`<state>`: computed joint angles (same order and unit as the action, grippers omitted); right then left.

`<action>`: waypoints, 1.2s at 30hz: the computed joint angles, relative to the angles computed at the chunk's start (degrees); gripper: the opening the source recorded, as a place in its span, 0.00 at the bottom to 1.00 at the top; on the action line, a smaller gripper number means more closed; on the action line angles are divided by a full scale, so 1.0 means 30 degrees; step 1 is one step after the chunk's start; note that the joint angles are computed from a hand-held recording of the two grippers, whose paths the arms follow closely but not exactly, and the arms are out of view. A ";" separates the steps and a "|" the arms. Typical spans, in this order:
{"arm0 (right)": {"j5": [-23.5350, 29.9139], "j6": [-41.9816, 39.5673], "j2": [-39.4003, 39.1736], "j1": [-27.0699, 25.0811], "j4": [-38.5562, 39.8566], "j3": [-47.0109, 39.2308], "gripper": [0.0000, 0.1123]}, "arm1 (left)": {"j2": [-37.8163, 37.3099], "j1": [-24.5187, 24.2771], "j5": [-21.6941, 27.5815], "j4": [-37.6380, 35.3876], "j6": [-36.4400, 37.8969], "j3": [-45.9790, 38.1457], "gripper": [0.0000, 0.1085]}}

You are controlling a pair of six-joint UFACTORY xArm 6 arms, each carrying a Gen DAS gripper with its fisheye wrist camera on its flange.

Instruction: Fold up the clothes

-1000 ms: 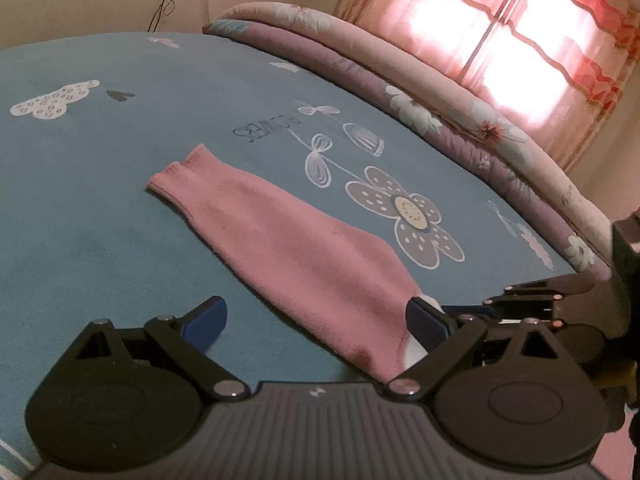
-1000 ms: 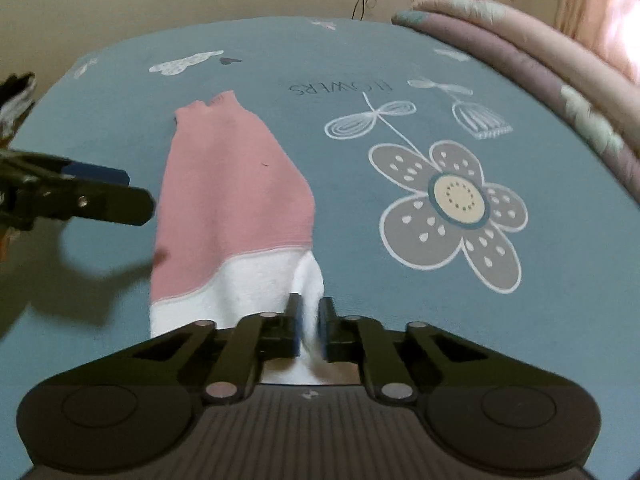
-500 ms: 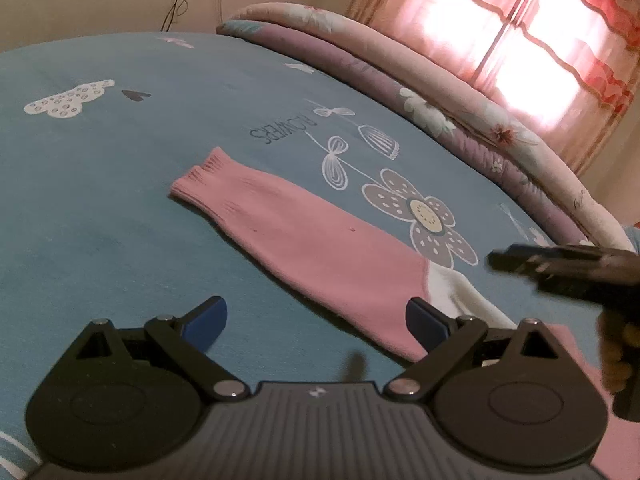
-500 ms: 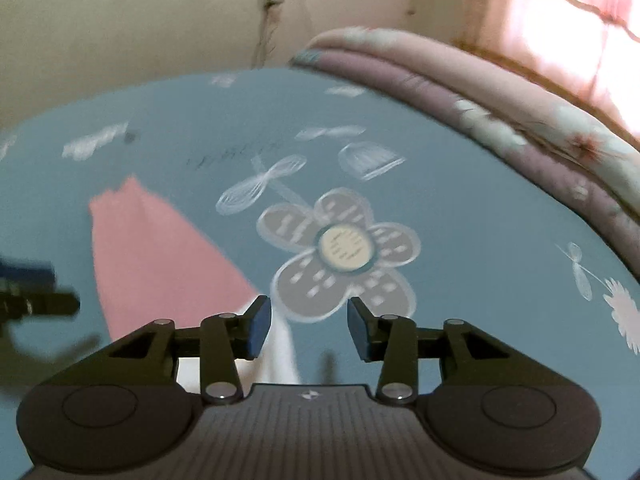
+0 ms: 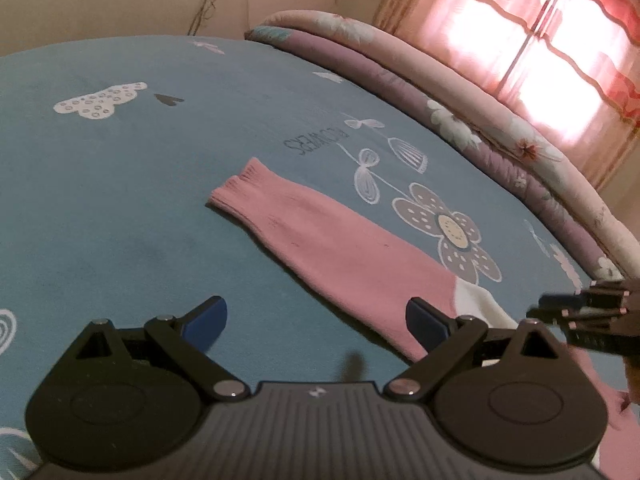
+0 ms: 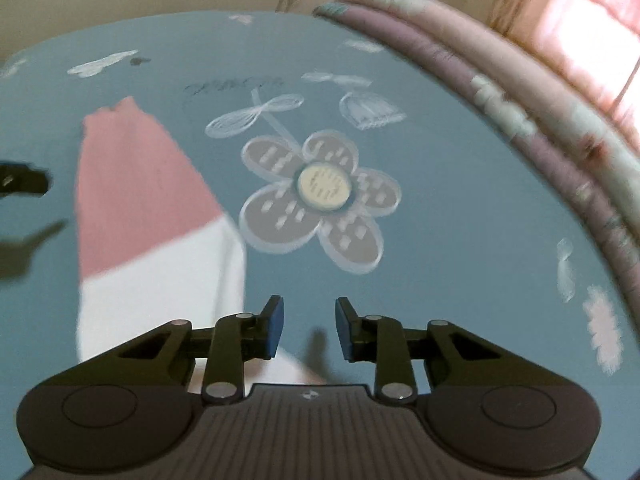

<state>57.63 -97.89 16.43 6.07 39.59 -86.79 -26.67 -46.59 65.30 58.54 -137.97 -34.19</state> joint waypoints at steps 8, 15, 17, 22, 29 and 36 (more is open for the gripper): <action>0.0900 -0.0013 0.0891 -0.0550 -0.0597 -0.0194 0.23 | 0.0675 0.0098 -0.0107 -0.0061 0.0874 -0.0563 0.88; -0.3704 0.1795 0.0127 0.0389 0.1335 0.1707 0.01 | 0.0804 0.0132 0.0008 -0.0329 0.1076 -0.0683 0.88; -0.2816 0.2895 0.0304 0.0304 0.1277 0.1166 0.04 | 0.0576 0.0159 -0.0180 -0.0228 0.0946 -0.0479 0.88; -0.1534 0.2519 -0.2185 -0.0242 0.2507 0.2796 0.20 | -0.0151 0.0592 -0.1552 0.0245 0.0110 0.0343 0.88; 0.1533 0.0016 -0.5740 -0.0949 0.2821 0.5923 0.28 | -0.1734 0.0327 -0.2077 0.1978 -0.3827 0.1832 0.88; -0.0083 -0.1789 -0.7466 0.2710 0.2704 0.8650 0.32 | -0.2346 -0.1412 0.2538 -0.0582 -0.3764 0.1403 0.88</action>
<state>57.38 -103.26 -5.97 14.21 47.70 -60.84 -33.71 -50.83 72.92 56.80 -149.26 -29.98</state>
